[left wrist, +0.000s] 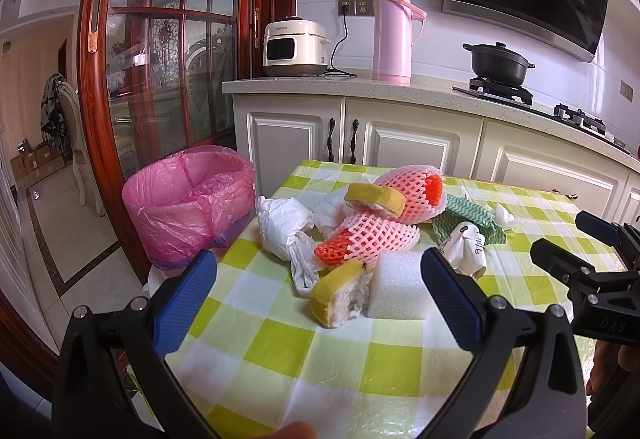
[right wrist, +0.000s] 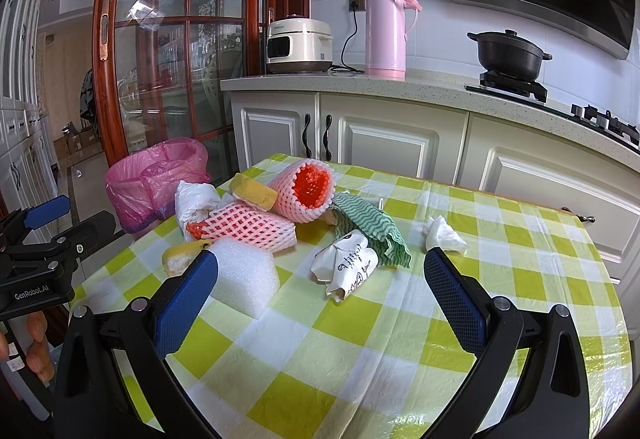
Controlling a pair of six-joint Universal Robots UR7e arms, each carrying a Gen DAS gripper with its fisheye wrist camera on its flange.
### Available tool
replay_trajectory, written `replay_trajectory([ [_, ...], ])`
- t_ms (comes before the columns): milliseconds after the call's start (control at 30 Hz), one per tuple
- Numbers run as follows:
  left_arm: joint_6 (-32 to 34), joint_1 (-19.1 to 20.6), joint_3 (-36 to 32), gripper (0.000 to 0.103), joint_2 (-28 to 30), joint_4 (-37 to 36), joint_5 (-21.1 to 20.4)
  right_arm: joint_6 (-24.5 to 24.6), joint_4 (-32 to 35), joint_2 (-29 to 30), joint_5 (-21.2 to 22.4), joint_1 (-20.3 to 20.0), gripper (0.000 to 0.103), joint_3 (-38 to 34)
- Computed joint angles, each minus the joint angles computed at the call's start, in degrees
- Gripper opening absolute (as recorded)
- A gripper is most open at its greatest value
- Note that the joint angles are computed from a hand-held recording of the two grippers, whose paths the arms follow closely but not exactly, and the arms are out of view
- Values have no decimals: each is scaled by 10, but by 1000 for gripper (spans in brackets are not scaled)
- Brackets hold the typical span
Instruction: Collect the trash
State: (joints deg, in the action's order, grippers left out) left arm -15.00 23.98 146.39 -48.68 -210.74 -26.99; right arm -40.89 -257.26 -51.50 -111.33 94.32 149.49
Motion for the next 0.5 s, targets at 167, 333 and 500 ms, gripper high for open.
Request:
replay_trajectory([
  [167,0,0,0,99,-1,1,-1,0,1,-1,0,0,97,0],
  [333,2,1,-2,99,1,-2,-1,0,2,-1,0,0,97,0],
  [500,0,0,1,99,-2,2,0,0,1,-1,0,0,97,0],
])
